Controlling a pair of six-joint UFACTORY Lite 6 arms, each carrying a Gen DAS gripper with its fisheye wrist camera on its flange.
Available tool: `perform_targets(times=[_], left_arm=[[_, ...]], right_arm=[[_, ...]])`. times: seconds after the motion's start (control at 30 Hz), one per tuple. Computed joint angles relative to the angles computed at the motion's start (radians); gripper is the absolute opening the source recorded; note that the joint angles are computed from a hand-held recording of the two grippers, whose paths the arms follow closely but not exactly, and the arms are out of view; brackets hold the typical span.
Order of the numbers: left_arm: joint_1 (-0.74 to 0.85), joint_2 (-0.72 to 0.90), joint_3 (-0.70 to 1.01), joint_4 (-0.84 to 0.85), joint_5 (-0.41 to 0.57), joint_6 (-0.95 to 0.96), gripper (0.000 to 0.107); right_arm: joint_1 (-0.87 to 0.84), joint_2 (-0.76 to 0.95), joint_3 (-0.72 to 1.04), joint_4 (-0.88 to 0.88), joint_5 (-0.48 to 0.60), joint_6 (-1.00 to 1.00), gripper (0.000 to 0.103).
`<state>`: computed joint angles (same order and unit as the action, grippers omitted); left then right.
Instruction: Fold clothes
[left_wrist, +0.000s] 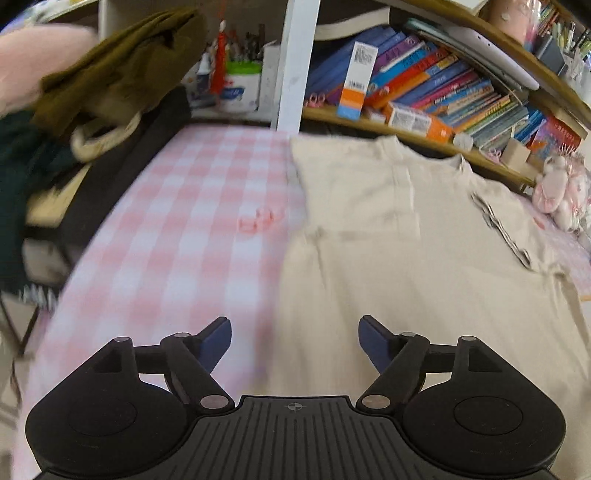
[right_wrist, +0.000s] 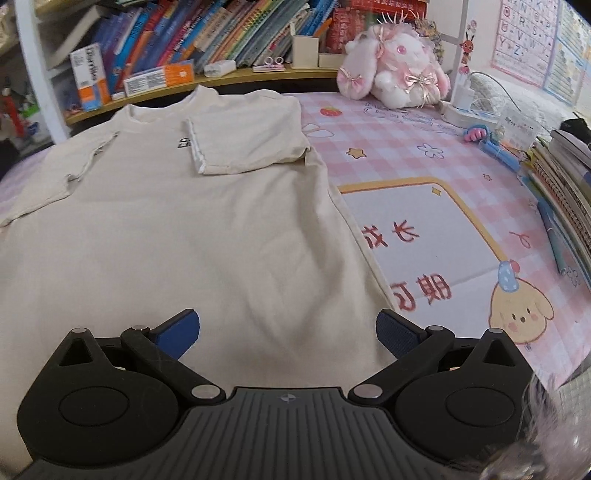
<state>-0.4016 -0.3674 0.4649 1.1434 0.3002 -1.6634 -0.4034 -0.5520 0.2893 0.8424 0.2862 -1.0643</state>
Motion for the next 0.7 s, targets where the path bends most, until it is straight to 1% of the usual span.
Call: perform_targets(times=[0.1, 0.2, 0.3, 0.37, 0.43, 0.5, 0.57, 0.7], left_arm=[[-0.218, -0.088, -0.061, -0.043, 0.158, -0.142, 0.078], [-0.484, -0.128, -0.086, -0.069, 0.368, -0.322, 0.079], [-0.76, -0.117, -0.084, -0.11, 0.571, -0.524, 0.08], [-0.909, -0.077, -0.067, -0.154, 0.661, -0.639, 0.081], [-1.022, -0.011, -0.034, -0.199, 0.71, -0.722, 0.082], [-1.111, 0.058, 0.007, -0.24, 0.74, -0.784, 0.082], [-1.184, 0.106, 0.042, -0.284, 0.763, -0.832, 0.082], [-1.288, 0.151, 0.091, -0.343, 0.813, -0.871, 0.082]], right_arm=[[-0.195, -0.077, -0.035, 0.101, 0.172, -0.243, 0.103], [-0.394, -0.087, -0.05, 0.144, 0.329, -0.442, 0.103], [-0.593, -0.081, -0.052, 0.144, 0.479, -0.627, 0.103], [-0.734, -0.066, -0.049, 0.126, 0.578, -0.741, 0.103], [-0.9, -0.036, -0.043, 0.088, 0.679, -0.867, 0.103], [-1.046, 0.014, -0.026, 0.045, 0.751, -0.979, 0.103], [-1.152, 0.074, 0.001, -0.001, 0.787, -1.046, 0.103], [-1.304, 0.183, 0.073, -0.089, 0.834, -1.094, 0.103]])
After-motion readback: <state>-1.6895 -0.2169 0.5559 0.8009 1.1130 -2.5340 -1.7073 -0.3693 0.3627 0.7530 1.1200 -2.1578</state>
